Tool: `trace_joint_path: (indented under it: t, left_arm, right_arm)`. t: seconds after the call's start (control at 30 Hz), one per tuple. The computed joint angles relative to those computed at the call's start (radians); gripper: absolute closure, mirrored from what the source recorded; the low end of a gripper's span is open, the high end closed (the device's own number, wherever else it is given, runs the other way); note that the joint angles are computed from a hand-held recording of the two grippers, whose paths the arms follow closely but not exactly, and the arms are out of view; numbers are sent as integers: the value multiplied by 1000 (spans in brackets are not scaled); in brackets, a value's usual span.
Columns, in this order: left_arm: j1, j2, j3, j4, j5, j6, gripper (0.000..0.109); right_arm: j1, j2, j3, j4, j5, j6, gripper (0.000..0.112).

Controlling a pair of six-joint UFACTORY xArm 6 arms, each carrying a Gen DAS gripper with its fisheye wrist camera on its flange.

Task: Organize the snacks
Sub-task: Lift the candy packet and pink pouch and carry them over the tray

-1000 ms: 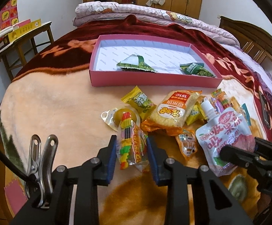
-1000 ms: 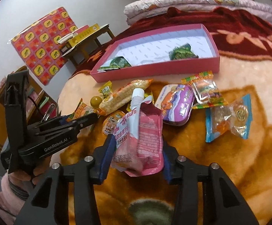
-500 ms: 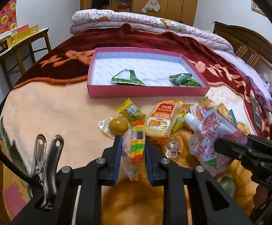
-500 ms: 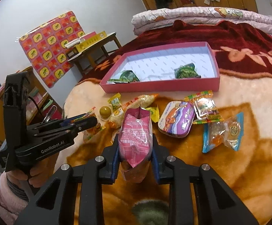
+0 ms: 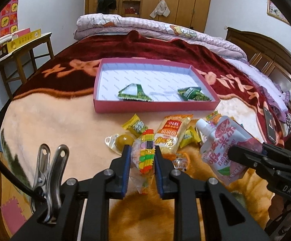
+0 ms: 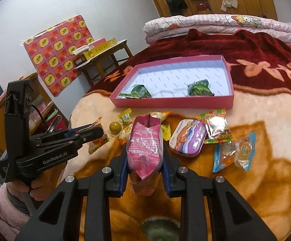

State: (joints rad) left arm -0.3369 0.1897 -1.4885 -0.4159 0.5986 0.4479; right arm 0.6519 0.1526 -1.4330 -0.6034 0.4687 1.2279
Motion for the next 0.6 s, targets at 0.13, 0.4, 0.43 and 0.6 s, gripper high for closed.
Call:
trace_joint_path:
  t: [0.13, 0.4, 0.43, 0.6]
  left_arm:
    - [-3, 3, -24, -11, 4, 18, 86]
    - [-5, 46, -105, 1, 31, 3, 86]
    - [-5, 58, -124, 3, 41, -3, 86]
    - [-3, 105, -198, 18, 58, -27, 86]
  right_arm:
    - [-9, 5, -22, -5, 4, -19, 83]
    - [-32, 22, -59, 3, 4, -52, 83]
    - [-35, 22, -62, 0, 3, -52, 83]
    - [-50, 34, -94, -13, 8, -58, 83]
